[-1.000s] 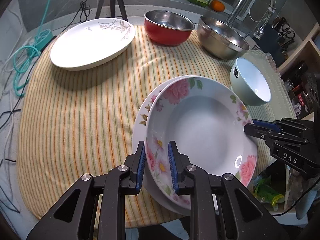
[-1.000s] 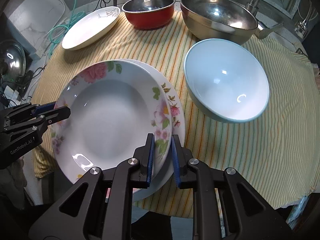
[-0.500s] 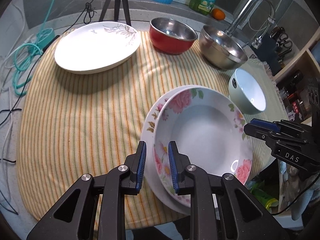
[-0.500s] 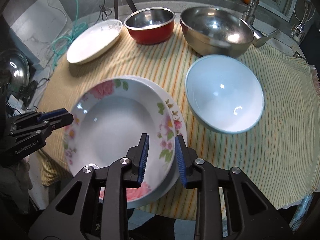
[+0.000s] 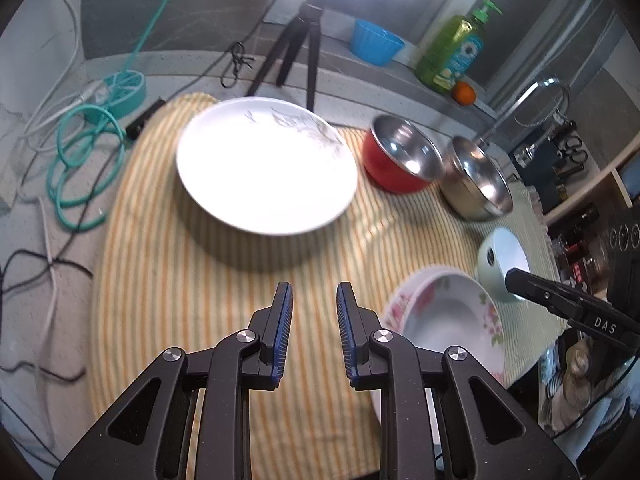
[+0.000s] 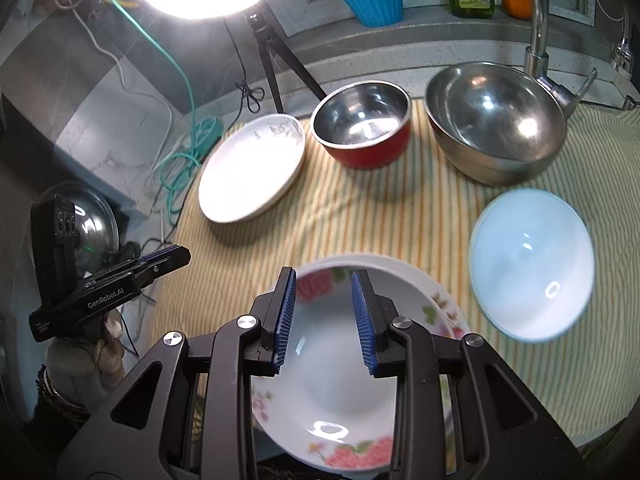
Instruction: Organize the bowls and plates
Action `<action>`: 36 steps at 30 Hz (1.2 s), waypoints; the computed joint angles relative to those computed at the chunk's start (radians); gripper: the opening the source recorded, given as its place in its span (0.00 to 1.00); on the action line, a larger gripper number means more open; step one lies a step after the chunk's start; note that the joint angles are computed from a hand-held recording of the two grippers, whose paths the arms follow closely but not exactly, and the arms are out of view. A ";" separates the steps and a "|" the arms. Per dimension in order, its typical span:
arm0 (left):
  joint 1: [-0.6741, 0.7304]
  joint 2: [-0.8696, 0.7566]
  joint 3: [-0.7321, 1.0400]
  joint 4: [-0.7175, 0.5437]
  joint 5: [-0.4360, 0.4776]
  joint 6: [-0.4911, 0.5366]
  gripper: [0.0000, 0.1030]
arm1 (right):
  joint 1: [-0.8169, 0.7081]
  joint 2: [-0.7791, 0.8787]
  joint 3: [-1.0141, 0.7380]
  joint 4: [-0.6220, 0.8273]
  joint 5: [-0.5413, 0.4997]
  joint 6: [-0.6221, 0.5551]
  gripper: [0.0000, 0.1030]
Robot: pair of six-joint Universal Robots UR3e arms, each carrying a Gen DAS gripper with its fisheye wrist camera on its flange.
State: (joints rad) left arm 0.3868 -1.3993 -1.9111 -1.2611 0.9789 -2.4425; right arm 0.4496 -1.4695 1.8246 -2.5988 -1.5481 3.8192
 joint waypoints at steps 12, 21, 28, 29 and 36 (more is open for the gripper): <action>-0.038 -0.437 0.413 0.112 -0.006 -0.052 0.22 | -0.013 0.335 -0.345 0.009 0.016 0.030 0.29; -0.086 -0.737 0.731 0.081 0.040 -0.108 0.22 | -0.050 0.545 -0.583 0.113 0.043 0.045 0.29; -0.102 -0.881 0.917 -0.018 0.040 -0.133 0.22 | -0.081 0.629 -0.671 0.151 0.078 0.052 0.29; -0.105 -0.899 0.942 -0.032 0.039 -0.133 0.22 | -0.083 0.638 -0.682 0.155 0.081 0.050 0.29; -0.122 -0.944 1.017 -0.100 0.038 -0.113 0.22 | -0.082 0.712 -0.800 0.218 0.090 0.016 0.29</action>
